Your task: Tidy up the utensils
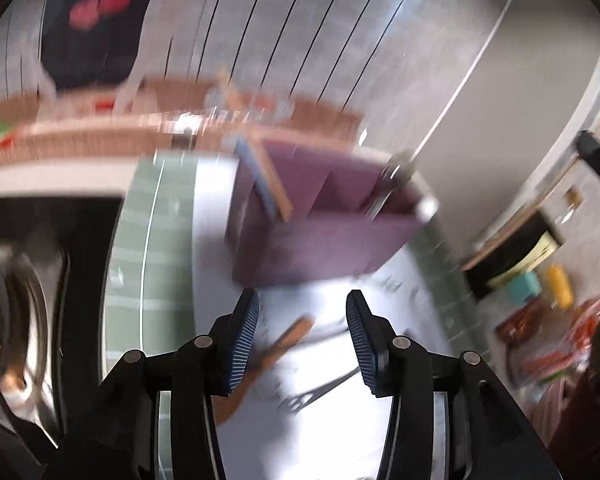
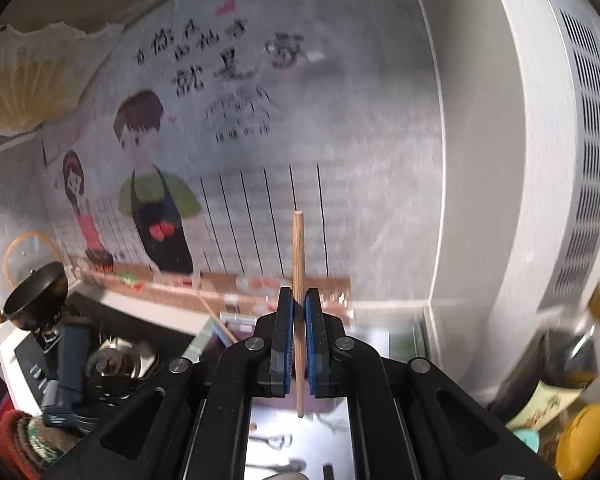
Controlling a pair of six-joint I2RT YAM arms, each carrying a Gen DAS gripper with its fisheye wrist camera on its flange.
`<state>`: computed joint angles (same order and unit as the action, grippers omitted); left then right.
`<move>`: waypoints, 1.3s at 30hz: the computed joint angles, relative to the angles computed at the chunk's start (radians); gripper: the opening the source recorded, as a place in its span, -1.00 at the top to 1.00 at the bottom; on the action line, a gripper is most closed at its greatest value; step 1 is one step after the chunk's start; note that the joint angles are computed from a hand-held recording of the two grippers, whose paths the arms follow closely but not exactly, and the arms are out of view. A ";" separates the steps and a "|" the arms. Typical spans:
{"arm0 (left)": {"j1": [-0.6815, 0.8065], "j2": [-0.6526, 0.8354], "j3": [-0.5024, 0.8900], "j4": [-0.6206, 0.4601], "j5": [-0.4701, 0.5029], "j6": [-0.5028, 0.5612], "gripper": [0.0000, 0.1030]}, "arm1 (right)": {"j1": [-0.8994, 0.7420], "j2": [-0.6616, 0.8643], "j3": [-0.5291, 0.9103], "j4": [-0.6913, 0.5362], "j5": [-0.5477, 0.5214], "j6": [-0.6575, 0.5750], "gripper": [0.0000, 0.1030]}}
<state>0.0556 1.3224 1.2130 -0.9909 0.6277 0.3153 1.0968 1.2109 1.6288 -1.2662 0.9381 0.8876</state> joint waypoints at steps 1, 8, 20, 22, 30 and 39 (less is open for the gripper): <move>0.002 0.005 -0.024 0.011 -0.018 -0.002 0.09 | 0.011 -0.016 -0.032 -0.014 -0.009 0.037 0.90; 0.153 0.108 -0.066 -0.055 0.060 -0.099 0.10 | 0.080 -0.087 -0.188 -0.098 -0.034 0.252 0.89; 0.102 0.131 -0.057 0.018 -0.031 -0.114 0.09 | 0.111 -0.151 -0.358 -0.103 -0.098 0.399 0.89; 0.132 0.149 -0.063 0.002 0.010 -0.135 0.09 | 0.124 -0.160 -0.380 -0.112 -0.105 0.428 0.89; 0.163 0.227 -0.047 -0.030 0.076 -0.253 0.11 | 0.133 -0.180 -0.420 -0.104 -0.121 0.461 0.89; 0.109 0.214 -0.062 0.028 0.052 -0.307 0.13 | 0.148 -0.180 -0.423 -0.123 -0.112 0.492 0.89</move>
